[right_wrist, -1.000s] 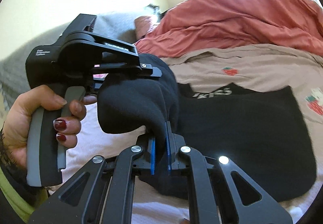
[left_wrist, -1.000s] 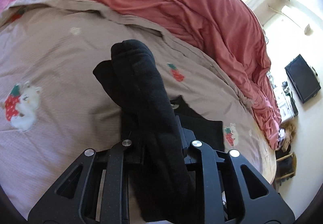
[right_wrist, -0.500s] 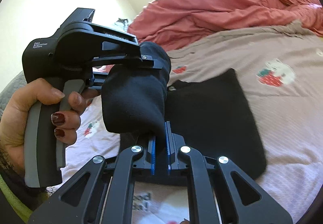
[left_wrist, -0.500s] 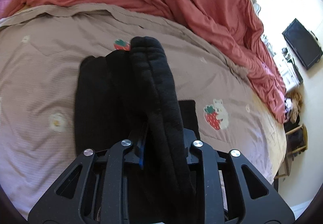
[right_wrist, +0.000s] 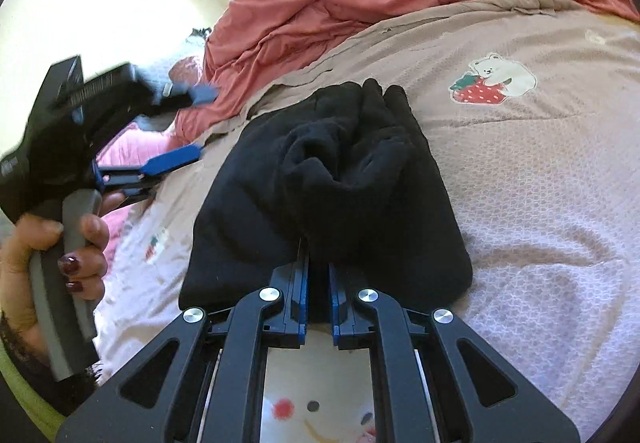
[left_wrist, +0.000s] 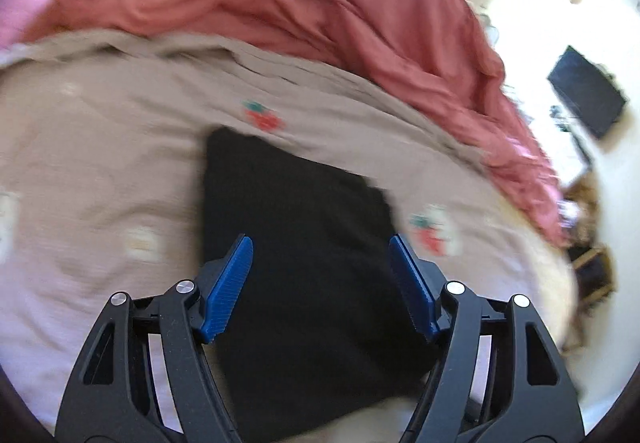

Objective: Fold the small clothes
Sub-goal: 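Open the right tool and release the folded edge onto the shirt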

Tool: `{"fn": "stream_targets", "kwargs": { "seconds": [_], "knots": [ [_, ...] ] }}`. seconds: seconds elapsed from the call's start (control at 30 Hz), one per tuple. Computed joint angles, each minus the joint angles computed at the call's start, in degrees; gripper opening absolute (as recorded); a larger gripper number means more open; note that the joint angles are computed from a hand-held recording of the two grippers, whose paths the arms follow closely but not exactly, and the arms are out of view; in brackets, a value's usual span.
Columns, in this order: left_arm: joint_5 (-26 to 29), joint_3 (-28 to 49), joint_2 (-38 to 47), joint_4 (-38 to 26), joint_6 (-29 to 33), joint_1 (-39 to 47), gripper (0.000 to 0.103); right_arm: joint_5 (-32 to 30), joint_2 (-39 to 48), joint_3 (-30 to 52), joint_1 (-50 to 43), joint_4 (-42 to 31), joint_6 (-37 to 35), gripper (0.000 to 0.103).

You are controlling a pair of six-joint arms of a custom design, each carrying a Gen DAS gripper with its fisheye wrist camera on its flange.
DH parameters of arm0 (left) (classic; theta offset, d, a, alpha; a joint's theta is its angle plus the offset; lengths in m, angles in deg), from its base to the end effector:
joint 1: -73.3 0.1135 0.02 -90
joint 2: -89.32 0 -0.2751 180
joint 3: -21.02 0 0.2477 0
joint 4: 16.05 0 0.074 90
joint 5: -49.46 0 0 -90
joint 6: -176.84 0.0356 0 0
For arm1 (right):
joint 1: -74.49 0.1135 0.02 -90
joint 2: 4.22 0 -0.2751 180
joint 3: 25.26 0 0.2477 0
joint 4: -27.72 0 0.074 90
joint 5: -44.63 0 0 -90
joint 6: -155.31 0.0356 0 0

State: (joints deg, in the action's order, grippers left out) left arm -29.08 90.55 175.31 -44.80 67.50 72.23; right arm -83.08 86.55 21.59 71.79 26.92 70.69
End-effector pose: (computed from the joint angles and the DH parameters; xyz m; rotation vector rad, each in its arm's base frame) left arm 0.3148 -0.0130 0.2405 -0.2801 2.3607 -0.4080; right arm 0.2754 0.0088 0.1449 -0.1615 2.2716 0.7917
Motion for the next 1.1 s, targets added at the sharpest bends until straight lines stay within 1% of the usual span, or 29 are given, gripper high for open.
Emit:
{"fn": "stream_targets", "kwargs": {
  "seconds": [0.03, 0.1, 0.17, 0.2, 0.27, 0.3, 0.33, 0.4, 0.43, 0.5, 0.57, 0.6, 0.63, 0.7, 0.77, 0.8, 0.83, 0.87, 0.93, 1.0, 1.1],
  "knots": [
    [-1.69, -1.89, -0.81, 0.86, 0.58, 0.59, 0.062, -0.06, -0.69, 0.15, -0.38, -1.74, -1.66, 0.008],
    [-3.17, -4.90, -1.55, 2.75, 1.84, 1.20, 0.062, 0.10, -2.12, 0.45, -1.12, -4.36, -4.60, 0.009],
    [-3.29, -7.74, -1.98, 4.78, 2.88, 1.51, 0.062, 0.35, -3.68, 0.84, -2.71, -6.21, -7.58, 0.009],
    [-2.40, -8.93, -1.87, 5.90, 2.97, 1.66, 0.062, 0.33, -4.87, 0.87, -3.74, -6.87, -8.91, 0.010],
    [0.30, -11.85, -1.38, 8.83, 3.47, 2.34, 0.062, 0.28, -5.67, 2.49, -5.46, -9.24, -11.43, 0.022],
    [1.07, -13.33, -1.37, 10.63, 3.61, 2.21, 0.062, 0.32, -5.63, 3.14, -5.93, -9.71, -11.67, 0.035],
    [1.45, -14.62, -1.43, 12.17, 3.84, 1.93, 0.062, 0.53, -4.94, 4.46, -6.33, -10.20, -11.36, 0.039],
    [1.76, -16.73, -1.63, 13.86, 4.89, 1.29, 0.062, 0.22, -2.35, 8.34, -6.67, -13.85, -11.57, 0.039],
    [1.40, -17.50, -1.88, 14.28, 6.01, 0.71, 0.063, 1.09, -0.27, 11.21, -6.17, -16.23, -10.92, 0.039],
    [0.58, -19.32, -2.74, 16.20, 7.94, 0.00, 0.064, 3.08, 2.84, 15.23, -4.85, -18.69, -10.30, 0.039],
    [2.46, -20.29, -2.77, 17.46, 8.37, 0.94, 0.064, 6.38, 7.00, 21.04, -2.53, -23.11, -9.62, 0.039],
    [3.49, -20.83, -3.08, 18.02, 8.46, 1.52, 0.064, 6.58, 8.71, 23.33, -1.77, -25.28, -10.07, 0.039],
    [4.18, -21.33, -3.28, 18.74, 8.53, 1.85, 0.064, 7.69, 10.90, 25.99, -0.74, -27.54, -9.99, 0.036],
    [5.37, -21.94, -3.50, 19.47, 8.90, 2.38, 0.064, 9.55, 14.53, 29.78, 0.78, -31.40, -10.39, 0.037],
    [6.16, -22.39, -3.51, 20.18, 9.06, 2.51, 0.066, 9.75, 15.63, 30.01, 1.19, -31.88, -9.99, 0.031],
    [6.33, -22.51, -3.60, 20.36, 9.08, 2.50, 0.066, 9.11, 15.58, 29.45, 1.15, -31.42, -10.20, 0.022],
    [6.76, -22.77, -3.73, 20.70, 9.16, 2.68, 0.066, 9.09, 14.54, 27.87, 1.08, -29.47, -10.40, 0.014],
    [7.13, -22.87, -3.84, 20.88, 9.13, 2.79, 0.066, 8.29, 13.12, 26.35, 0.72, -28.12, -11.09, 0.012],
    [7.93, -23.10, -4.50, 20.96, 9.06, 3.07, 0.066, 7.13, 9.83, 23.32, -0.40, -25.69, -11.87, 0.010],
    [8.69, -23.49, -5.29, 21.14, 9.25, 3.25, 0.066, 6.89, 7.87, 22.11, -1.78, -25.14, -12.66, 0.009],
    [8.61, -23.93, -6.74, 21.33, 9.99, 2.22, 0.066, 7.23, 7.65, 21.85, -3.25, -25.57, -13.51, 0.009]
  ]
}}
